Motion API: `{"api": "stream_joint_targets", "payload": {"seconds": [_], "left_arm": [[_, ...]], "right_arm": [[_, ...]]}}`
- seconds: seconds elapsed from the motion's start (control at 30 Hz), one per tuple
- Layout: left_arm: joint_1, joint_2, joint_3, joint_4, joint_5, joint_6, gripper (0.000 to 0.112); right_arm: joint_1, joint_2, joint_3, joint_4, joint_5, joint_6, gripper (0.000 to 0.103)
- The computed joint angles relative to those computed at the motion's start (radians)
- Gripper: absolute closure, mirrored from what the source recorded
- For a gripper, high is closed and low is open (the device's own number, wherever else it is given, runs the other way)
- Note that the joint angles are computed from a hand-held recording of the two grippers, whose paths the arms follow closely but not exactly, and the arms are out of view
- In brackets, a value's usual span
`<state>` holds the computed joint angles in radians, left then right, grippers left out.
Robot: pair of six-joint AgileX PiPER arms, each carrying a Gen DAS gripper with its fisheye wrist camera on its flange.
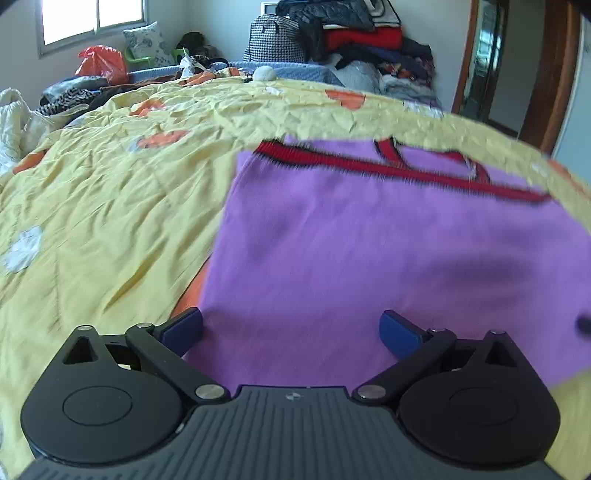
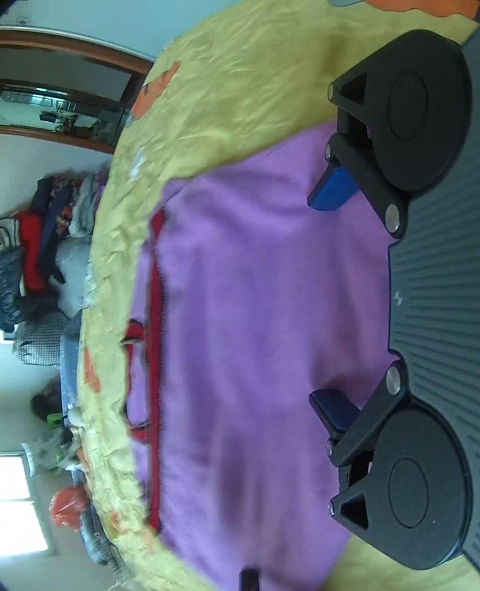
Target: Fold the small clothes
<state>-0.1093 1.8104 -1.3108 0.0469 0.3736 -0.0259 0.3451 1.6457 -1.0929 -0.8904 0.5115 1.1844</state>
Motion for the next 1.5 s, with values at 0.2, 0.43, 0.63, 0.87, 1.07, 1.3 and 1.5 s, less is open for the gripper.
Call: {"api": "stream_joint_targets", "payload": {"seconds": [0.2, 0.43, 0.63, 0.87, 1.07, 1.3, 1.5], "left_arm": [[0.112, -0.089, 0.144, -0.333, -0.035, 0.38, 0.009], [0.14, -0.096, 0.065, -0.572, 0.084, 0.555, 0.009], [-0.019, 0.1, -0.199, -0.336, 0.029, 0.307, 0.009], [-0.01, 0.287, -0.428, -0.108, 0.12, 0.105, 0.009], [0.059, 0.266, -0.467, -0.248, 0.207, 0.163, 0.009], [0.084, 0.359, -0.647, -0.246, 0.337, 0.16, 0.009], [0.062, 0.355, -0.623, -0.227, 0.329, 0.185, 0.009]], "right_arm": [[-0.013, -0.101, 0.12, -0.021, -0.032, 0.038, 0.0], [-0.059, -0.121, 0.081, 0.044, -0.072, -0.011, 0.0], [-0.182, 0.12, -0.227, 0.24, -0.134, -0.219, 0.0], [-0.28, 0.3, -0.435, 0.339, -0.031, -0.34, 0.0], [-0.276, 0.222, -0.362, 0.254, -0.061, -0.251, 0.0], [-0.121, 0.21, -0.379, 0.307, -0.029, -0.288, 0.0], [-0.005, 0.229, -0.328, 0.046, 0.093, -0.063, 0.0]]}}
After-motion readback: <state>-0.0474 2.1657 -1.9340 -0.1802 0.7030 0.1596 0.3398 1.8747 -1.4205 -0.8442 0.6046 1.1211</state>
